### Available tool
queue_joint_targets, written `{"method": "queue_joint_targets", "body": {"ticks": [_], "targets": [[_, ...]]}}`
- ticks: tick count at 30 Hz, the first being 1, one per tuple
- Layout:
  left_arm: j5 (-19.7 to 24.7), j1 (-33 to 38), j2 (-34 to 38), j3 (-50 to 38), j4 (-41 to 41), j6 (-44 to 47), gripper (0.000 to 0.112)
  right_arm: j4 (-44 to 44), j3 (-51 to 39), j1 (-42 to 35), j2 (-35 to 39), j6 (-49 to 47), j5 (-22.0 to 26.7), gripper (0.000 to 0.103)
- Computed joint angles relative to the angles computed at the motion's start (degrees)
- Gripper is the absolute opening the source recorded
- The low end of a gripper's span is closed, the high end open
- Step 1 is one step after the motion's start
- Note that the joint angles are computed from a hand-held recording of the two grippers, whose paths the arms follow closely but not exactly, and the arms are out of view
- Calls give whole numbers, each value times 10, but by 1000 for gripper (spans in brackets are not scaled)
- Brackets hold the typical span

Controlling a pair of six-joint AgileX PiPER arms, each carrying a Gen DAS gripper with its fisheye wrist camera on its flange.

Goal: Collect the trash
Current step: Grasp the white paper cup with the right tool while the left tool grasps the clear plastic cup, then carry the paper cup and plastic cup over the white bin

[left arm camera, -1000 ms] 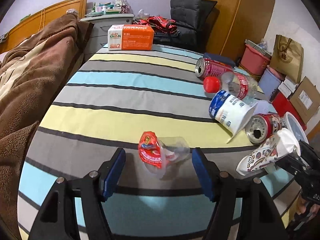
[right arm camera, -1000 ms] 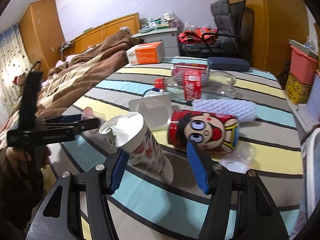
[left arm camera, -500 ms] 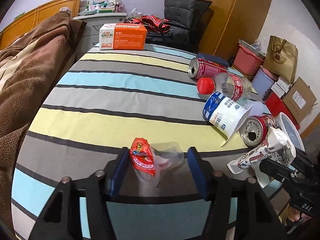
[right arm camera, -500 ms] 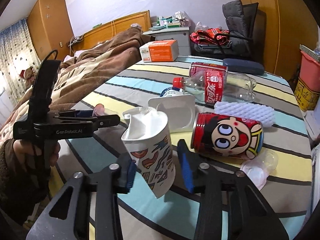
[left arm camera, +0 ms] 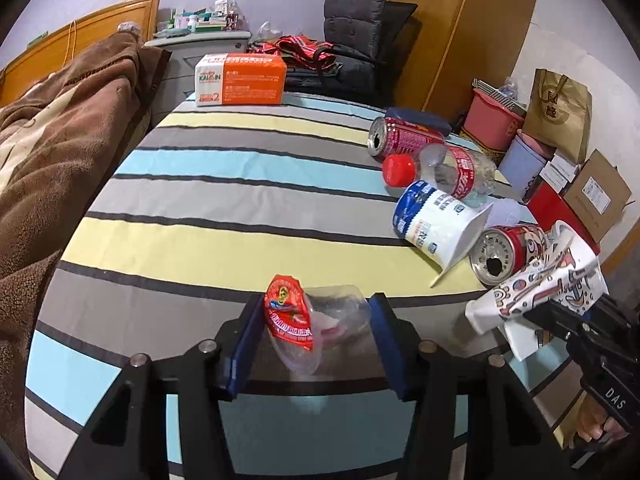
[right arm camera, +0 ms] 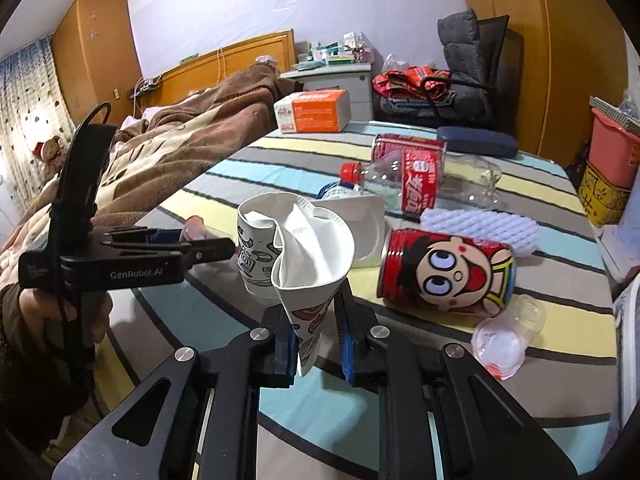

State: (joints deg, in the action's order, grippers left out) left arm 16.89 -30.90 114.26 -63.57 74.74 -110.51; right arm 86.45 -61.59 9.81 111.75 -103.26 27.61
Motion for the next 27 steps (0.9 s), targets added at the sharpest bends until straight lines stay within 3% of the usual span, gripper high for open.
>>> {"method": "queue_joint_targets", "body": {"ticks": [12,27], "targets": [[39,-50,-18,-32,-41,54,55,41,23,-38,-26,-20,9,17],[79,-112,38,-202,-191,263,55,85,47,-129,-67,-40,15,17]]}}
